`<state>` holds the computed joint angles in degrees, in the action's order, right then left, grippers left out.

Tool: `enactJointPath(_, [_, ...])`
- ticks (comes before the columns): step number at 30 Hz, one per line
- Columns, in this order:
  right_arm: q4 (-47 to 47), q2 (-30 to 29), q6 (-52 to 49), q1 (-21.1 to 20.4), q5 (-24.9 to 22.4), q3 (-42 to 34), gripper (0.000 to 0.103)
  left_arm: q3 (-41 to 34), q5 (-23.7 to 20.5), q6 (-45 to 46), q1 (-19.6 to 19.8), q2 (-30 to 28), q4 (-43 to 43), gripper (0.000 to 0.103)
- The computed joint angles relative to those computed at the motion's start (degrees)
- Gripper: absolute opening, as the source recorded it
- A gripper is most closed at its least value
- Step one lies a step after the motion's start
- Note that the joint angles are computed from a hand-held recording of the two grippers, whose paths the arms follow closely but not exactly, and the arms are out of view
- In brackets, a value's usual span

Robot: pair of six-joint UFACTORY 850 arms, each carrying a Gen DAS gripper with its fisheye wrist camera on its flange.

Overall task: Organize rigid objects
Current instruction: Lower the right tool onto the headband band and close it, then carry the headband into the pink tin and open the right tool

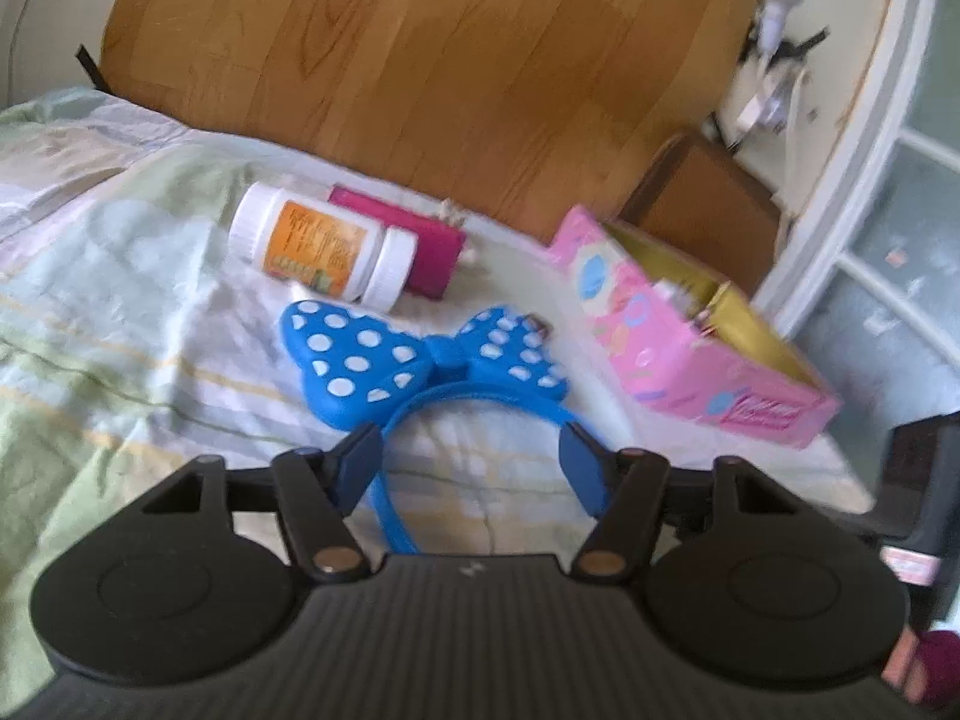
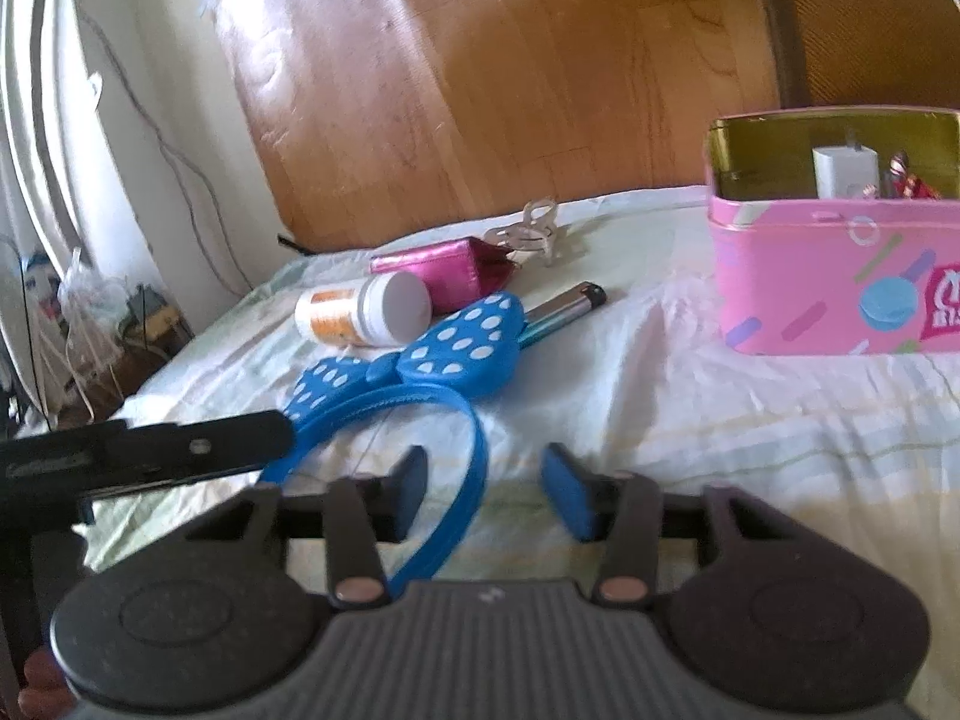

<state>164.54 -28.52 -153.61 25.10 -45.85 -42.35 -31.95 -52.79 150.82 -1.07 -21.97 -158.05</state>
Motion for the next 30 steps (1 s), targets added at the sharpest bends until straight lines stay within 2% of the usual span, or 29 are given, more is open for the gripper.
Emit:
enactJointPath(2, [0.0, 0.0, 0.0, 0.1, 0.6, -0.1, 0.017, -0.2, 2.8, 5.8, -2.2, 0.5, -7.2, 0.034])
enactJointPath(4, [0.0, 0.1, 0.5, 0.0, 0.0, 0.2, 0.016, -0.1, 4.3, 8.5, -2.8, 0.9, -10.5, 0.020])
enactJointPath(5, [0.4, 0.2, 0.5, -0.1, -0.7, 0.5, 0.016, -0.3, 4.7, 7.1, -2.2, 0.8, -9.2, 0.014])
enactJointPath(9, [3.4, 0.8, -2.6, 0.8, -3.9, 2.0, 0.016, -0.6, 4.9, 1.6, 0.1, 0.5, -4.3, 0.011])
enactJointPath(15, [8.9, 2.1, -11.2, 2.8, -6.3, 3.7, 0.015, -0.5, 6.5, 2.0, -0.5, 0.6, -5.6, 0.013])
enactJointPath(18, [8.9, 2.1, -10.6, 2.7, -5.8, 3.5, 0.015, -0.3, 7.0, 2.8, -0.7, 0.8, -5.5, 0.019])
enactJointPath(19, [8.7, 2.1, -10.4, 2.6, -5.9, 3.5, 0.015, -0.2, 7.0, 3.1, -0.9, 0.8, -5.7, 0.027])
enactJointPath(21, [8.7, 2.2, -10.6, 2.7, -6.5, 3.7, 0.015, 0.0, 6.6, 3.7, -1.0, 0.7, -6.3, 0.030])
enactJointPath(22, [8.8, 2.2, -10.9, 2.7, -6.8, 3.8, 0.015, -0.1, 6.6, 4.0, -1.1, 0.6, -6.5, 0.029])
enactJointPath(25, [8.7, 2.1, -11.0, 2.6, -7.4, 3.9, 0.015, -0.1, 6.0, 3.3, -0.7, 0.3, -5.0, 0.005])
enactJointPath(30, [10.4, 2.4, -11.4, 2.8, -10.9, 5.1, 0.014, 0.7, 3.7, 4.6, -1.2, 1.3, -6.0, 0.005])
